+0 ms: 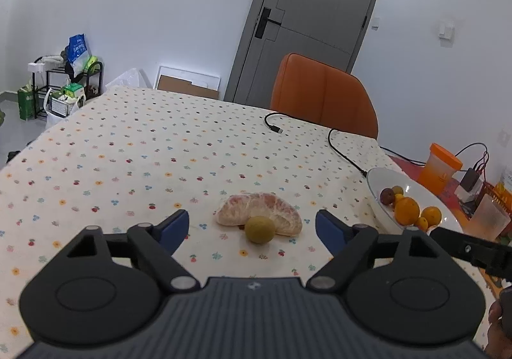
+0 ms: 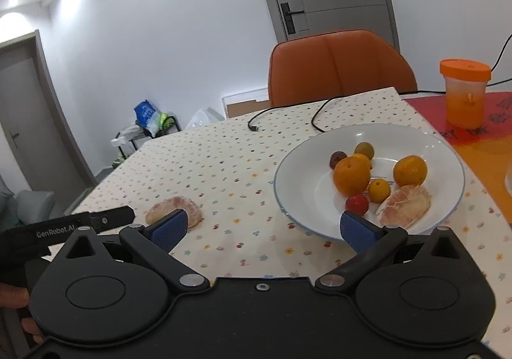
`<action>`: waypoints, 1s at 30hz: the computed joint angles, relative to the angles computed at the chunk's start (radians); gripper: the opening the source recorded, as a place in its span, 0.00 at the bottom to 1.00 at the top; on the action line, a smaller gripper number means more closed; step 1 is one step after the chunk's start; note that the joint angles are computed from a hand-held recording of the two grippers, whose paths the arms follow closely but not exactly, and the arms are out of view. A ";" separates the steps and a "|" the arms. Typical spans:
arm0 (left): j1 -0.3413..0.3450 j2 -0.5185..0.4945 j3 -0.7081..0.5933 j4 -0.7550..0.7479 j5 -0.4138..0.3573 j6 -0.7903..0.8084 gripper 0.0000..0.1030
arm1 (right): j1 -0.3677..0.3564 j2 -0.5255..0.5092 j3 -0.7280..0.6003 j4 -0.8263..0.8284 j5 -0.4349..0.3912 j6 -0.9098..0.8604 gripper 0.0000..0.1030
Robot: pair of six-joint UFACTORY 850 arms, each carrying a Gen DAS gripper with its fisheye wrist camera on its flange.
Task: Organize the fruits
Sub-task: 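Move both open tools back to the greenish plum and last pomelo piece, then grasp the greenish plum with the left tool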
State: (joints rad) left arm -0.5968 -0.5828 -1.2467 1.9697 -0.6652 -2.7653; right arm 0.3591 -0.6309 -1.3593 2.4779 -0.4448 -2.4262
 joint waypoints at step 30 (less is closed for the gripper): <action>0.043 -0.048 -0.044 0.020 0.073 -0.083 0.24 | 0.036 -0.064 -0.112 -0.180 0.043 0.091 0.82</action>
State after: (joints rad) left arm -0.5533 -0.6307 -1.2910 1.9901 -0.5923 -2.8484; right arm 0.3952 -0.6951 -1.4709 2.2978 -0.4015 -2.3349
